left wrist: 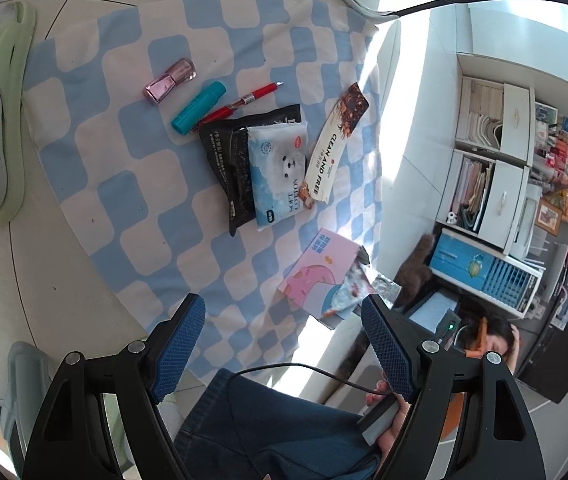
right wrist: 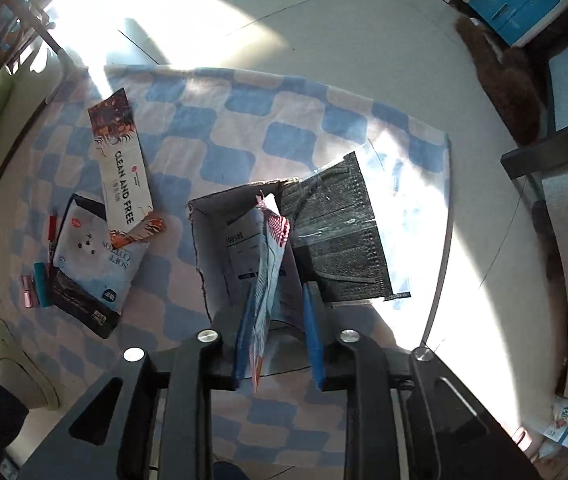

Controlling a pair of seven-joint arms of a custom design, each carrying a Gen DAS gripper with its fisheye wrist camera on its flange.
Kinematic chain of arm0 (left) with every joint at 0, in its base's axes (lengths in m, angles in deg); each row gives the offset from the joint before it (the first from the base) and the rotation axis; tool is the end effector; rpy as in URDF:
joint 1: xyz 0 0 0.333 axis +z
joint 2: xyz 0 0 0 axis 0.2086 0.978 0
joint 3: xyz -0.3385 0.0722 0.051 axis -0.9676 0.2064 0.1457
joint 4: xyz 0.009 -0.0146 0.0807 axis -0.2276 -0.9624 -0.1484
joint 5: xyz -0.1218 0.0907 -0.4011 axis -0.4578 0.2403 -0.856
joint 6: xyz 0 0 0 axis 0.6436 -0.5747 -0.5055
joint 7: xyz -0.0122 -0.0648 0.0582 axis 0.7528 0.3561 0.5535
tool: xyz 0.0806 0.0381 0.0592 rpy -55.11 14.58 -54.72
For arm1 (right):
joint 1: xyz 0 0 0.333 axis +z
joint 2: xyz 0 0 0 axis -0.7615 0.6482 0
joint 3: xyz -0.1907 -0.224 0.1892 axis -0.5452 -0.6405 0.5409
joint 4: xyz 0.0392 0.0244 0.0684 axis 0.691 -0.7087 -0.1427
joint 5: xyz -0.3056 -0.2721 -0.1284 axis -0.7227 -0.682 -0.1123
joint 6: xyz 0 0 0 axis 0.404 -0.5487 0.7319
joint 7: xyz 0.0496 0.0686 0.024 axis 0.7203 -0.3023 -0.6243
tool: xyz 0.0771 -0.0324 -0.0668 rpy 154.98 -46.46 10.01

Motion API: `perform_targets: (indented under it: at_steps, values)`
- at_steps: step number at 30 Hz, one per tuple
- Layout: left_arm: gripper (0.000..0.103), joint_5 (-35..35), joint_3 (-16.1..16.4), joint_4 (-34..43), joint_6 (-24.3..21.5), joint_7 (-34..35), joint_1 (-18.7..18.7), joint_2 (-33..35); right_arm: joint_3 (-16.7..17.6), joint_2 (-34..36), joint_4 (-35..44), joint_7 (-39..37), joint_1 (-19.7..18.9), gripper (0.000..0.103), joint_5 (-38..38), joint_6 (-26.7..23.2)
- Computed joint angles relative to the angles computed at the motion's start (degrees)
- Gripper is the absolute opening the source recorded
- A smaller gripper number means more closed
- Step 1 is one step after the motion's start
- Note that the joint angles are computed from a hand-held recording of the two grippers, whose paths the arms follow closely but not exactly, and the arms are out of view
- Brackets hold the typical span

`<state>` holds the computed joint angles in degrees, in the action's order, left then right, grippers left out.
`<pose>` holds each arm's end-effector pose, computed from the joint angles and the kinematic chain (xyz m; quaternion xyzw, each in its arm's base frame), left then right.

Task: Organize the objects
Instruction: 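Carry the snack packet with the right gripper and release it into the pink box, then move the right gripper to the 'CLEAN AND FREE' strip and grasp it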

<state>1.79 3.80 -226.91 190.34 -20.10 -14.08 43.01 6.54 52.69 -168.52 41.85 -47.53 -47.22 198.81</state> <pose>0.3297 -0.1806 0.4585 0.8699 -0.2902 0.2709 0.2928 0.5342 -0.0049 0.4104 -0.6720 0.7377 0.0531 0.0373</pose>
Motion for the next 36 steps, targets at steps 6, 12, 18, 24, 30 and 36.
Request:
perform_targets:
  at_steps: [6,12,18,24,30,36]
  values:
    - [0.080,10.86,-1.97,0.90,-5.02,-7.37,4.07,-1.42,1.06,-2.27,0.23,-6.99,2.99,0.080,4.58,4.57]
    - [0.080,17.78,-1.85,3.54,-11.01,-10.11,5.14,0.06,2.92,3.79,6.22,-15.62,6.66,0.097,16.26,-0.55]
    - [0.080,27.47,-3.40,7.35,-18.45,-10.95,7.95,1.48,5.24,15.32,15.24,-9.00,8.87,0.097,7.92,-5.72]
    - [0.080,27.80,-3.21,7.75,-18.90,-11.76,8.62,1.48,6.13,25.72,23.91,-3.48,9.23,0.098,6.47,-8.73]
    - [0.080,23.15,-1.22,5.70,-17.95,-10.22,7.89,1.18,6.82,32.05,28.71,-3.80,9.20,0.102,4.54,-11.26]
    - [0.080,21.29,-0.79,6.19,-18.10,-8.05,8.28,2.91,8.67,30.38,25.07,-8.06,6.41,0.077,11.81,-7.54]
